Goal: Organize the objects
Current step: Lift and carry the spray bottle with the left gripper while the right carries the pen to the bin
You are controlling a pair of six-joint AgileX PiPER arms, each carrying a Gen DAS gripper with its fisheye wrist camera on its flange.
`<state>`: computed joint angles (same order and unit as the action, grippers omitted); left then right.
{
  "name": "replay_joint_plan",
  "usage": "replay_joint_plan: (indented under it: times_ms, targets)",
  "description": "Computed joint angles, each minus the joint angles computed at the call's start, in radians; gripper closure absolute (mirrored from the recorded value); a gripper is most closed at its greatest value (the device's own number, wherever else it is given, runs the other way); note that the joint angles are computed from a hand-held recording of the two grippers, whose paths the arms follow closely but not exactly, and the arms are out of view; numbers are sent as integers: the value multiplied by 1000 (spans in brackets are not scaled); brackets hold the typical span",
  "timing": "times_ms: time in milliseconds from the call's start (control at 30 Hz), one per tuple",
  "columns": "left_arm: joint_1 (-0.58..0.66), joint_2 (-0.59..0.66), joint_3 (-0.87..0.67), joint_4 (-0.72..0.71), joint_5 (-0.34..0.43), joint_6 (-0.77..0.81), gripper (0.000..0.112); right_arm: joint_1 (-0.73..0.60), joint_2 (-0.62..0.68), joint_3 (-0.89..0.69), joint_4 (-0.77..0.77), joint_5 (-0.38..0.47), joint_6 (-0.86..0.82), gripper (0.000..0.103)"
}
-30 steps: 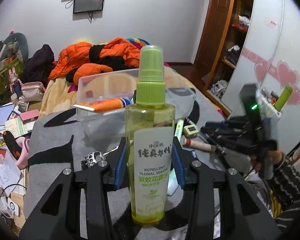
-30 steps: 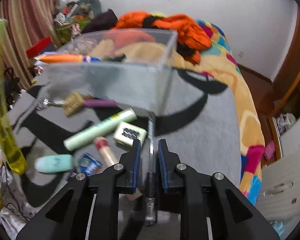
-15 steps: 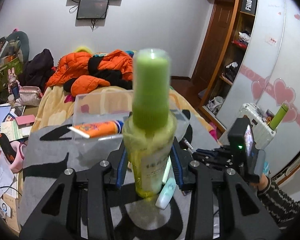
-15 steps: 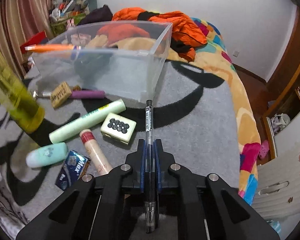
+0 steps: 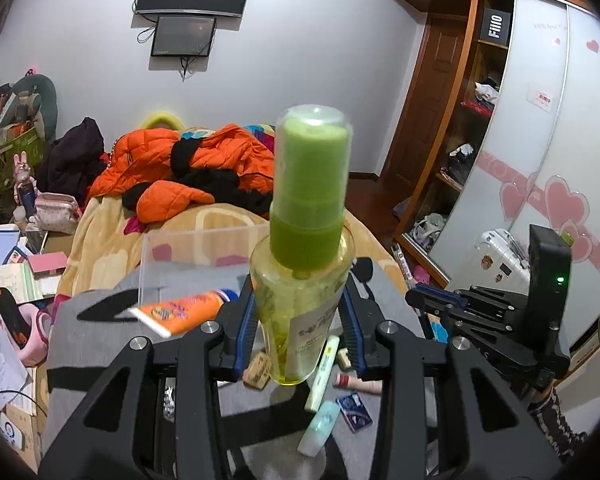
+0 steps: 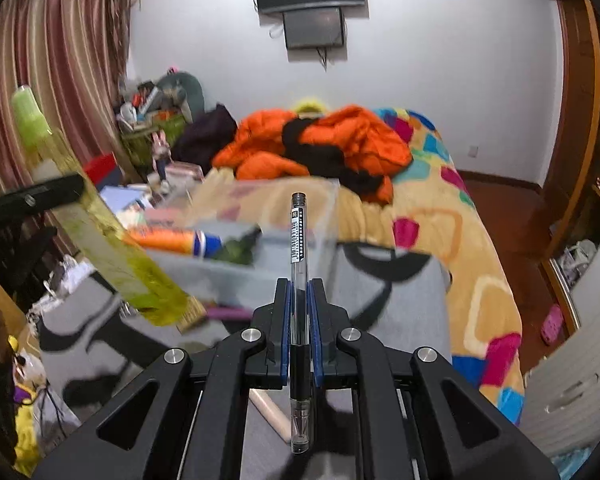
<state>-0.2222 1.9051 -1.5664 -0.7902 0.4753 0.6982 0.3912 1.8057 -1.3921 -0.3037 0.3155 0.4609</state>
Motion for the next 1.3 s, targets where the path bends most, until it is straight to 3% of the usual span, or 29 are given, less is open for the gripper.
replay_joint_plan:
  times_ms: [267,733,867,1000,1167,1300]
  targets:
    - [-3,58,-148,125,-5,-173,74,-9,89,-188,81,36,-86,95]
    - [-7,244,-449,278,49,-373,75,6,358,-642,98,197,-160,95]
    - [-12,364,-619,312,147,-445,75,-1,411,-703,154,225,-208,95]
    - [5,471,-759,232,255,-434,75,6,464,-777,128,292,-218,95]
    - [21,616,-987,256,403,-513,75,14,526,-855,81,357,-195,95]
    - [30,708,-1138,280,495,-572,75,15,623,-1010,64,462,-195,95]
